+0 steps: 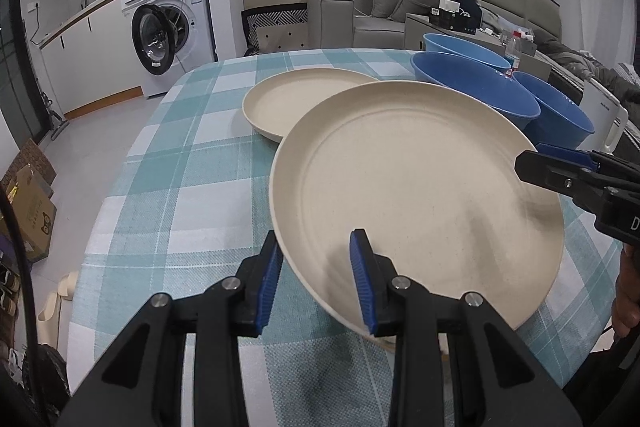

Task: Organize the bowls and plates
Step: 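Carry the cream plate over another cream plate with the left tool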

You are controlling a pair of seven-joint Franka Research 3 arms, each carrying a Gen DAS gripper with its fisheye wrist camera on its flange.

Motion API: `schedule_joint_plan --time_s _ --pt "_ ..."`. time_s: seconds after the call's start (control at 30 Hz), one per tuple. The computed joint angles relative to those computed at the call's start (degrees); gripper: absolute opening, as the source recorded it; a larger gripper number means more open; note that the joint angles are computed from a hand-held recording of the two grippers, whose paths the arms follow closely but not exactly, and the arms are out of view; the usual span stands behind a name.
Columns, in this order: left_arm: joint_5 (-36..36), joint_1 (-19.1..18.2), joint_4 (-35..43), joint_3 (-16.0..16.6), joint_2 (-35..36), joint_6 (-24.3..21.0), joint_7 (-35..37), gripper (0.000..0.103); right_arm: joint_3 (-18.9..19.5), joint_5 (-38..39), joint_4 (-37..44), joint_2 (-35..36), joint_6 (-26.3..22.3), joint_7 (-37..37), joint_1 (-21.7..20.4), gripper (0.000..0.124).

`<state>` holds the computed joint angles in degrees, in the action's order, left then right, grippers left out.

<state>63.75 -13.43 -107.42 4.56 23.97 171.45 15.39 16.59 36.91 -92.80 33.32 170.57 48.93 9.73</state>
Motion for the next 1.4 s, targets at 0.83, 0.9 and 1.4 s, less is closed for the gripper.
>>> schedule_joint_plan --time_s 0.83,0.9,1.4 --pt "-3.88 0.02 -0.06 -0.45 1.01 -0.42 4.07 0.033 -4.84 -7.08 2.54 2.11 -3.78 6.49 3.16 0.049" --pt "-4.16 -0.26 0.02 -0.35 1.12 -0.63 4.46 0.033 -5.66 -8.17 2.96 2.30 -4.39 7.44 3.71 0.049" --pt "-7.08 -1.36 0.62 -0.43 2.05 -1.89 8.96 0.034 -10.27 -16.15 3.58 3.04 -7.22 13.41 6.38 0.049"
